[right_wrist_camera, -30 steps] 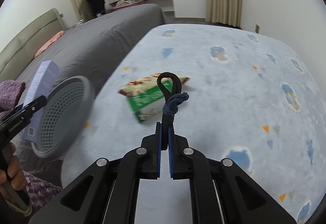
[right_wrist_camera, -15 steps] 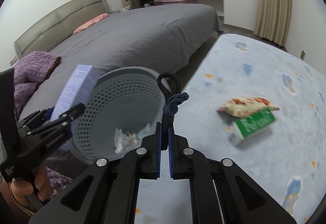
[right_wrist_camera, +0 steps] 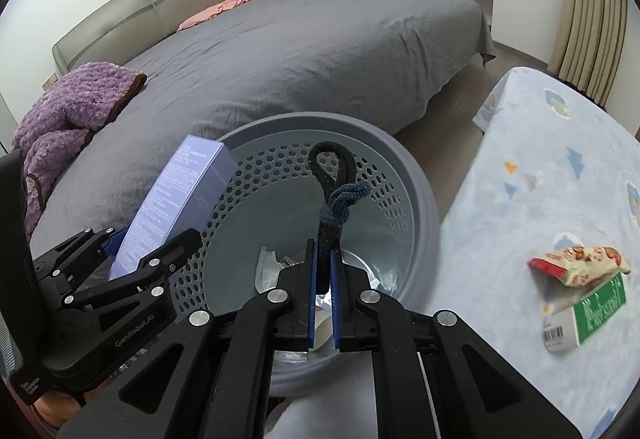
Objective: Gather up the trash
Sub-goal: 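Carry the box and hair tie over the basket and open both tools, then move the right tool back toward the snack wrapper and green box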
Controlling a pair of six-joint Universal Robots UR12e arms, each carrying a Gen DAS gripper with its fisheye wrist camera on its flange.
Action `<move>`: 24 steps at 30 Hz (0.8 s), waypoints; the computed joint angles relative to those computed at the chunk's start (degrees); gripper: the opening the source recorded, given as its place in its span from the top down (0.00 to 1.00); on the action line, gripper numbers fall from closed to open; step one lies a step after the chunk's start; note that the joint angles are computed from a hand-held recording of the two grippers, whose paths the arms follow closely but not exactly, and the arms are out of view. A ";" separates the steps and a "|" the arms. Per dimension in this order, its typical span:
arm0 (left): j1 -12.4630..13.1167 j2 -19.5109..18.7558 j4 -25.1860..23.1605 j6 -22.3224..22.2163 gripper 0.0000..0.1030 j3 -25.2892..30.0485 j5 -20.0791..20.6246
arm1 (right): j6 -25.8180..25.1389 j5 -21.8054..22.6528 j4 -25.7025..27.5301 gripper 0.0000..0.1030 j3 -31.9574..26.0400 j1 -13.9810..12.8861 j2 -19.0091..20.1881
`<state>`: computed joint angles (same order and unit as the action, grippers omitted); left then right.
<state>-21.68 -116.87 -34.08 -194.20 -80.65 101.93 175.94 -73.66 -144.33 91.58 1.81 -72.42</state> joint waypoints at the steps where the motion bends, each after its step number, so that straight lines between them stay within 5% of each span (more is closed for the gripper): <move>1: 0.08 -0.06 -0.02 -0.08 0.56 0.04 -0.01 | -0.14 -0.04 0.18 0.94 -0.20 0.04 0.21; 3: 0.20 -0.01 0.02 -0.15 0.54 0.05 -0.31 | -0.31 -0.22 0.49 0.94 -0.48 0.09 0.50; 5: 0.18 -0.02 0.11 -0.27 0.40 0.06 -0.06 | -0.39 0.06 -0.05 0.91 0.01 -0.08 0.32; 9: 0.15 0.16 0.39 -0.49 0.36 -0.20 0.22 | -0.09 -0.56 -1.58 0.73 0.28 -0.03 0.25; 24: 0.27 0.47 1.15 -1.79 0.20 -0.43 1.13 | 0.80 -2.20 -2.24 0.66 0.96 0.10 -0.38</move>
